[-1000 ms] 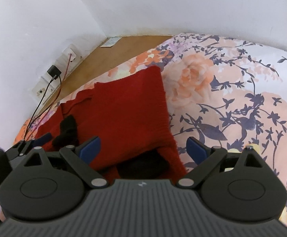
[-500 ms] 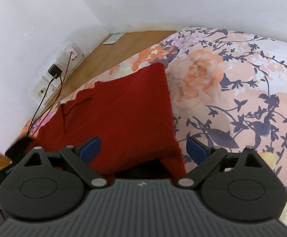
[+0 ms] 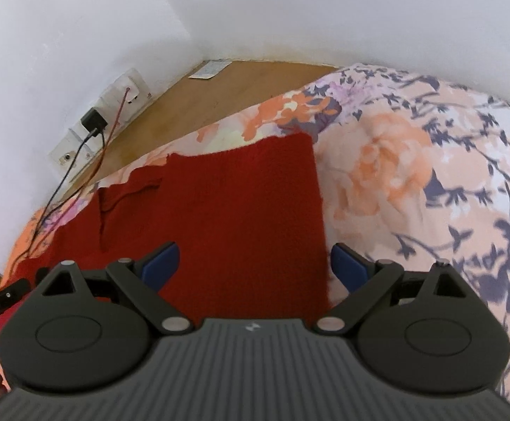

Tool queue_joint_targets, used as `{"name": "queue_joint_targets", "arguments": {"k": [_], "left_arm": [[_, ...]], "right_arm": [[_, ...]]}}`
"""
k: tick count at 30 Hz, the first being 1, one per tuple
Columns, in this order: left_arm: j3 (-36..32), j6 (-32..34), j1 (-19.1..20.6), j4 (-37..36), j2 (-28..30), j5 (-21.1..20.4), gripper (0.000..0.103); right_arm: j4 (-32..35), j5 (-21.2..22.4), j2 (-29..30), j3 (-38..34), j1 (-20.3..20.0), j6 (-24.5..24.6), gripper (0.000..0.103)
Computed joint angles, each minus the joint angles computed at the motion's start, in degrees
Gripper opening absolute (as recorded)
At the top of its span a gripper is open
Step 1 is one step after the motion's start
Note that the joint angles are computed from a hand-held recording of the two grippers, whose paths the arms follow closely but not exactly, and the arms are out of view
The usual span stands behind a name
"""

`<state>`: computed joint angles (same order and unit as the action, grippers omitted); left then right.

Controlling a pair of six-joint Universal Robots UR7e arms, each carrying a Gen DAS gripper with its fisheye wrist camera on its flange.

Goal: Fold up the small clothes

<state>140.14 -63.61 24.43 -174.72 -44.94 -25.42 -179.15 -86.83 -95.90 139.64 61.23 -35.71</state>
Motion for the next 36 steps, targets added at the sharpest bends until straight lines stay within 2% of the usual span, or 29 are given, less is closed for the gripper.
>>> {"name": "queue_joint_targets", "arguments": {"k": [2,7,8,9,10,11,14,15,16,19,21,24,26,29,33,36], "left_arm": [[-1.0,0.4,1.1,0.4,0.6,-0.4,0.068],[-2.4,7.4,3.3,-7.1,4.0,-2.1,0.066],[-2.3,10.0,3.4,-10.9,5.0,-2.3,0.058],[-2.3,12.6,3.6,-14.2,5.7,-3.2,0.040],[-2.3,13.5,3.9,-15.3,5.8,-4.4,0.031],[-2.5,13.3,4.2,-15.0,5.8,-4.9,0.017],[-2.3,14.4,3.8,-17.5,6.9,-4.0,0.012],[-2.2,14.4,3.5,-17.9,7.0,-3.5,0.012],[-2.1,15.1,3.1,-19.0,7.3,-3.0,0.012],[-2.3,18.9,2.3,-24.9,8.3,-1.8,0.012],[-3.0,21.7,2.5,-27.4,8.9,-1.0,0.012],[-4.2,22.9,3.8,-25.6,9.0,-0.9,0.012],[-4.9,22.2,4.9,-22.5,9.0,-1.5,0.014],[-5.5,19.1,5.6,-15.7,8.8,-0.9,0.029],[-5.3,17.6,4.9,-13.3,8.7,0.1,0.042],[-4.8,13.3,4.2,-8.6,6.1,-0.8,0.050]], "right_arm": [[-2.2,-0.9,1.9,-0.5,0.8,0.0,0.096],[-5.4,-0.6,4.7,-1.2,1.3,-1.7,0.092],[-6.1,-0.8,5.3,-1.4,1.4,-2.2,0.090],[-6.5,-0.8,5.7,-1.6,1.4,-2.4,0.087],[-6.8,-0.8,6.0,-1.7,1.3,-2.4,0.083],[-6.7,-0.7,6.2,-1.9,1.2,-2.5,0.082],[-7.6,-0.7,6.7,-2.3,0.8,-2.6,0.065],[-7.9,-0.6,6.7,-2.4,0.6,-2.6,0.050],[-7.4,0.6,6.2,-2.5,0.1,-2.2,0.040],[-5.8,5.9,3.9,-2.4,-2.2,-0.9,0.023],[-6.2,7.4,3.3,-2.3,-3.0,-0.1,0.019],[-11.5,5.8,5.0,-2.3,-3.0,0.7,0.017],[-13.2,4.4,6.2,-2.8,-3.0,0.7,0.017],[-13.8,2.5,7.7,-3.2,-2.8,-1.1,0.017],[-13.4,1.7,8.5,-3.6,-2.8,-1.9,0.019],[-8.3,2.8,6.3,-4.0,-3.0,-0.7,0.039]]}}
